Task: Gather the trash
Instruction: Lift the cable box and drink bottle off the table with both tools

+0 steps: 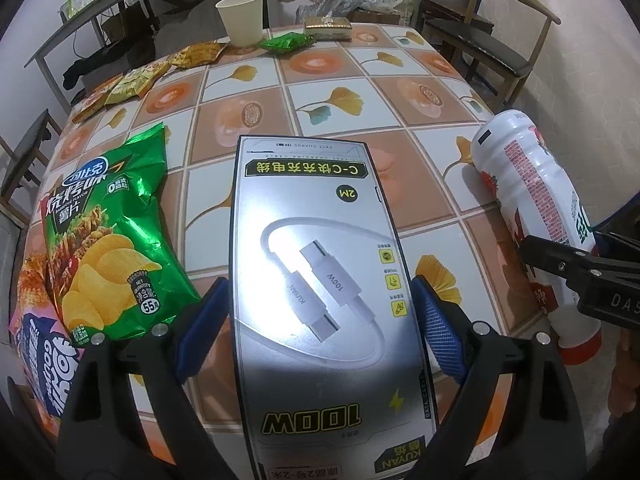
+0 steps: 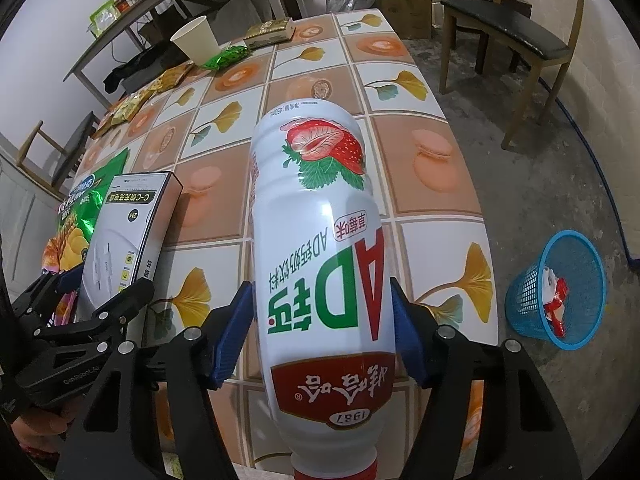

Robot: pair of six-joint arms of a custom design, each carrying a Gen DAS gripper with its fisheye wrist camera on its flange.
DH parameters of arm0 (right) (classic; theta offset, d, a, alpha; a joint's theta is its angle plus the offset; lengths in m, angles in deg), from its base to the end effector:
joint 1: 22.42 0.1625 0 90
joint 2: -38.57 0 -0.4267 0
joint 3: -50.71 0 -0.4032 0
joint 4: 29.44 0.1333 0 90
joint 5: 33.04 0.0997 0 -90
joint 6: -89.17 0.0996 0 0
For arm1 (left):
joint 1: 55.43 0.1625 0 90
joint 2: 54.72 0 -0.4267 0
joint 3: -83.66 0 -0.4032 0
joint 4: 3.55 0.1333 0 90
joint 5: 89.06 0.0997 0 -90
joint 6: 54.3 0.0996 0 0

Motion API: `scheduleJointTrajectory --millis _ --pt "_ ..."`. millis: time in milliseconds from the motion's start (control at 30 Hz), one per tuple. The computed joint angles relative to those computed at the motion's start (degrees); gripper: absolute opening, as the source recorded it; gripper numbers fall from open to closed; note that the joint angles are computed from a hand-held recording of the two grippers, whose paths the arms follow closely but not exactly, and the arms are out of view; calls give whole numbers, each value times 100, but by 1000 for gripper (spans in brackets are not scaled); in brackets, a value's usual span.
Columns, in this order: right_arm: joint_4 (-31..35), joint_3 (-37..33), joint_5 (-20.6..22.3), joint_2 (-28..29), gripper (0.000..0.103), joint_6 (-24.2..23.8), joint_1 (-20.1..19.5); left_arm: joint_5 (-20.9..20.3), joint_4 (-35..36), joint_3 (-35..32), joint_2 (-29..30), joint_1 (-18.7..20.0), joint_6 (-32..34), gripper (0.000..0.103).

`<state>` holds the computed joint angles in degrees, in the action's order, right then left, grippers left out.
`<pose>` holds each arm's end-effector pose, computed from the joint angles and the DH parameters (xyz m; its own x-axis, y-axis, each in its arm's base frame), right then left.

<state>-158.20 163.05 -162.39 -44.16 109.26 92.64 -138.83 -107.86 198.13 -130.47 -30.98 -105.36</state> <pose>0.2818 -0.4370 0.3264 -0.8416 0.0854 0.5333 -0.1374 0.9211 -0.3644 -0.3542 -0.3782 0.2134 -0.6907 0.2131 -0.6911 0.4642 0.8634 -0.1977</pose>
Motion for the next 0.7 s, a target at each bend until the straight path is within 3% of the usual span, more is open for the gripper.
scheduleJointTrajectory --millis 700 --pt "-206 66 82 -146 63 -56 14 130 20 32 -87 -139 -59 85"
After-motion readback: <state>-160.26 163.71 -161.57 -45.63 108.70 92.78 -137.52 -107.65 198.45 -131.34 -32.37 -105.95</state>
